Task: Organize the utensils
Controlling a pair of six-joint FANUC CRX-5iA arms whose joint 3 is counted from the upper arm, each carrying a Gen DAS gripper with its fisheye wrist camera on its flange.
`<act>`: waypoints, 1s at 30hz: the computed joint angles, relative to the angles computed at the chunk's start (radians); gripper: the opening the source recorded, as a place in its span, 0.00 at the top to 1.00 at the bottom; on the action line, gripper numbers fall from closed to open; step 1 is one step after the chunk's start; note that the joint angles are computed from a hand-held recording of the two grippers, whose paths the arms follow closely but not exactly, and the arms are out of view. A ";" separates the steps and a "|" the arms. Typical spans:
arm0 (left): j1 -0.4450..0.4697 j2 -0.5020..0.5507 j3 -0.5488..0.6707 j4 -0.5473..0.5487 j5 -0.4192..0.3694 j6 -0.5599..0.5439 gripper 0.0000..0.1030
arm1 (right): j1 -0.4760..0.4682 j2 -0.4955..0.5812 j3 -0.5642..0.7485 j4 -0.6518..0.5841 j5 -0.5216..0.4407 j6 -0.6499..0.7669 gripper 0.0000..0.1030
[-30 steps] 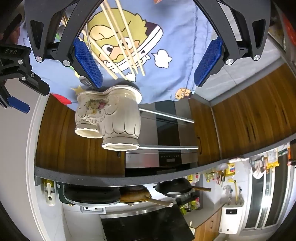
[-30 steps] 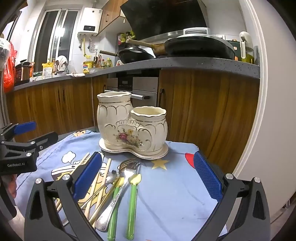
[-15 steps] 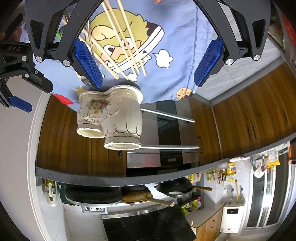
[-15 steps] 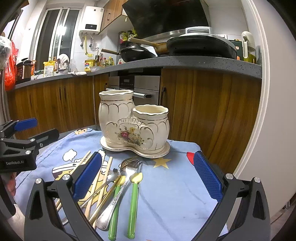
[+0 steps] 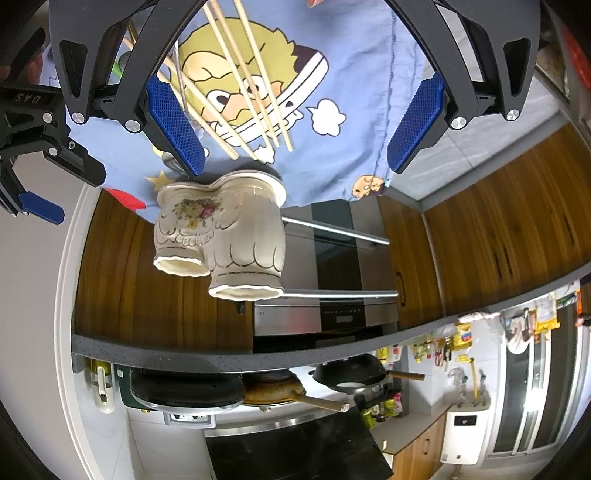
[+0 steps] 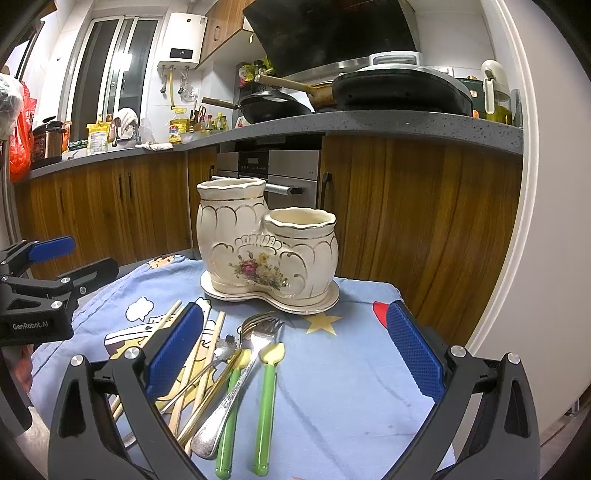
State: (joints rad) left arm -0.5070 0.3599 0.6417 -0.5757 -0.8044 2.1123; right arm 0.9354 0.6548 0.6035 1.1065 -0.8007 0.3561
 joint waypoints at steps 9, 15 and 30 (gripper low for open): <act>-0.001 0.005 0.005 0.006 -0.004 -0.004 0.05 | -0.001 0.003 0.007 -0.013 -0.004 0.012 0.05; 0.000 0.003 0.000 0.011 -0.002 -0.007 0.05 | 0.001 0.003 0.010 -0.019 -0.006 0.017 0.05; 0.002 0.005 0.001 0.015 -0.002 -0.011 0.05 | 0.001 0.005 0.013 -0.025 -0.008 0.022 0.05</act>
State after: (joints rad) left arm -0.5049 0.3645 0.6424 -0.5604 -0.8068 2.1011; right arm 0.9363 0.6595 0.6169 1.0814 -0.8087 0.3780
